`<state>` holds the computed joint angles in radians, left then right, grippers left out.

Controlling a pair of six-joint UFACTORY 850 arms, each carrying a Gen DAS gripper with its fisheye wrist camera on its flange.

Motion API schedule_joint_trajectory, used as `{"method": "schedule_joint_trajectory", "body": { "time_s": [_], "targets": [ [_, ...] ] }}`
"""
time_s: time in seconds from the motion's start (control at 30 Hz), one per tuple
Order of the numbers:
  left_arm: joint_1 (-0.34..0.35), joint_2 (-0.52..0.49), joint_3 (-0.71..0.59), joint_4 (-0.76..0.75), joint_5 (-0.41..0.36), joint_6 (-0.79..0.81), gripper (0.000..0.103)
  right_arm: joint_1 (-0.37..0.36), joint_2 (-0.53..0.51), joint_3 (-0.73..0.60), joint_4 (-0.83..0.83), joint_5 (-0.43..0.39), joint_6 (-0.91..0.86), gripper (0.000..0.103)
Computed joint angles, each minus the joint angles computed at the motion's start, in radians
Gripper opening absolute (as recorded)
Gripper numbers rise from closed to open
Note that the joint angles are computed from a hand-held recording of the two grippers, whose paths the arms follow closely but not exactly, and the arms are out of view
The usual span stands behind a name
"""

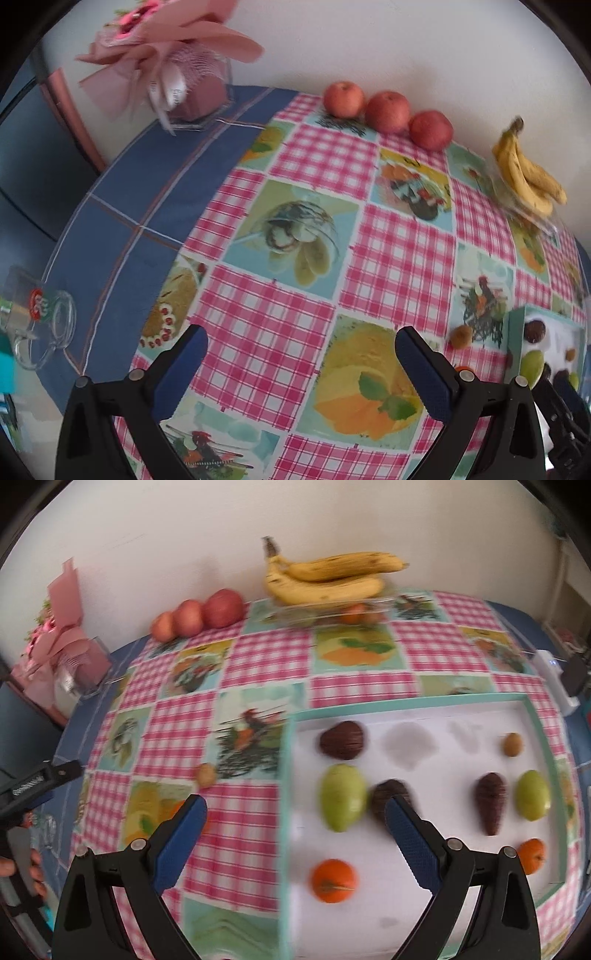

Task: Organize fruits
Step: 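Grasp an orange with the right gripper while the left gripper grasps a small brown round fruit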

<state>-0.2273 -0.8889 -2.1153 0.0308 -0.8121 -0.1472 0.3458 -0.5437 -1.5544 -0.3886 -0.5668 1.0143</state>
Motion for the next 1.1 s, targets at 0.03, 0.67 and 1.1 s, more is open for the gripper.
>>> {"method": "schedule_joint_trajectory", "body": {
  "time_s": [0.03,0.67,1.1],
  "targets": [
    [-0.002,-0.008,-0.008,0.003,-0.008,0.014,0.103,0.006,-0.013,-0.017,0.017,0.000,-0.017,0.097],
    [0.007,-0.077,-0.085,0.077,-0.078,0.023,0.103,0.087,-0.322,-0.386,0.123,-0.247,-0.268,0.081],
    [0.000,-0.075,-0.087,0.022,-0.063,0.064,0.103,0.087,-0.307,-0.372,0.159,-0.207,-0.315,0.040]
  ]
}}
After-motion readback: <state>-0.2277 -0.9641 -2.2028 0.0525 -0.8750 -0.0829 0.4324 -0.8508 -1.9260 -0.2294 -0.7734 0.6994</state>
